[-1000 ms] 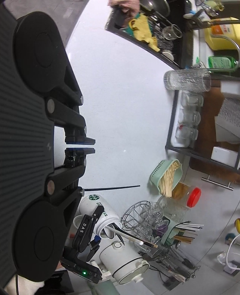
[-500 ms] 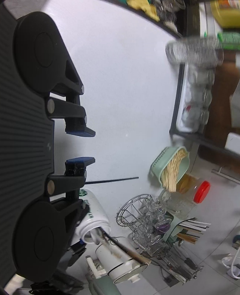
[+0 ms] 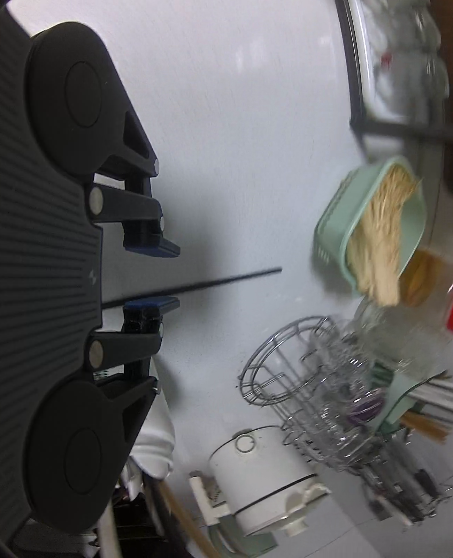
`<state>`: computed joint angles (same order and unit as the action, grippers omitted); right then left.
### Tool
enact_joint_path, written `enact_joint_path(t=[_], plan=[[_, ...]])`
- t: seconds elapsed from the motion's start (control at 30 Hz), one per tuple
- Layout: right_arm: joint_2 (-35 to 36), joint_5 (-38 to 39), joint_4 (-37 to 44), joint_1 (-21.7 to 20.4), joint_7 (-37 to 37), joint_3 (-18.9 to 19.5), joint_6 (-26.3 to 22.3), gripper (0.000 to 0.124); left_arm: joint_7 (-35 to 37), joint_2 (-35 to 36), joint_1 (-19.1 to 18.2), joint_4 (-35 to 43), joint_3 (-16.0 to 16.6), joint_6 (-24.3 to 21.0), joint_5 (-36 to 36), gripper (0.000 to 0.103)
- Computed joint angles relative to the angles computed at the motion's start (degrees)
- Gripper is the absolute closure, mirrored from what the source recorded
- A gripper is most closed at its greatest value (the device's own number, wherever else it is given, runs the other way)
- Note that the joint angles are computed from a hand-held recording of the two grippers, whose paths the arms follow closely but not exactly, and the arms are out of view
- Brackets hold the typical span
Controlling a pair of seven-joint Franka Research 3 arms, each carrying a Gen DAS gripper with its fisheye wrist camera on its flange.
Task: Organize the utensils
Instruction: 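Move the left gripper to the black chopstick on the counter, then close the left gripper around the black chopstick's end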
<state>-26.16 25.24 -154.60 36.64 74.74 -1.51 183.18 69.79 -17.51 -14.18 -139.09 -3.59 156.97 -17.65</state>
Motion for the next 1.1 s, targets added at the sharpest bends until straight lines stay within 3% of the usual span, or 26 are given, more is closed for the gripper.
enact_joint_path(t=[0.13, 0.23, 0.57, 0.67, 0.7, 0.83, 1.0, 1.1], plan=[[-0.56, -0.21, -0.47, -0.7, 0.43, 0.66, -0.12, 0.031, 4.09, 5.09, -0.97, 3.91, 0.76, -0.58, -3.33, 0.076], [-0.58, -0.44, -0.55, -0.82, 0.6, 0.88, 0.06, 0.031, 5.18, 7.54, 0.34, 5.98, -0.38, -1.38, -3.94, 0.076], [-0.58, -0.66, -0.7, 2.39, -1.14, -2.55, 0.77, 0.031, 1.08, 12.8, 4.68, 11.95, -4.54, -6.25, 4.47, 0.078], [-0.67, -0.43, -0.78, 3.42, -1.93, -3.65, 0.92, 0.031, -2.49, 13.57, 5.44, 13.06, -5.37, -7.33, 9.43, 0.09], [-0.58, -0.32, -0.72, 3.4, -1.92, -3.58, 0.97, 0.031, -2.69, 13.64, 5.49, 13.3, -5.45, -7.9, 9.94, 0.095], [-0.46, 0.11, -0.68, 3.28, -1.76, -3.35, 1.1, 0.031, -3.21, 12.91, 5.49, 12.99, -5.84, -9.0, 12.05, 0.101], [-0.54, 0.09, -0.62, 3.44, -2.13, -3.52, 0.88, 0.031, -5.38, 9.8, 5.22, 10.05, -5.81, -9.97, 14.02, 0.102], [-0.77, 0.31, -0.64, 5.67, -3.6, -5.81, 0.89, 0.031, -6.93, 6.52, 4.82, 6.87, -5.59, -10.34, 14.12, 0.103]])
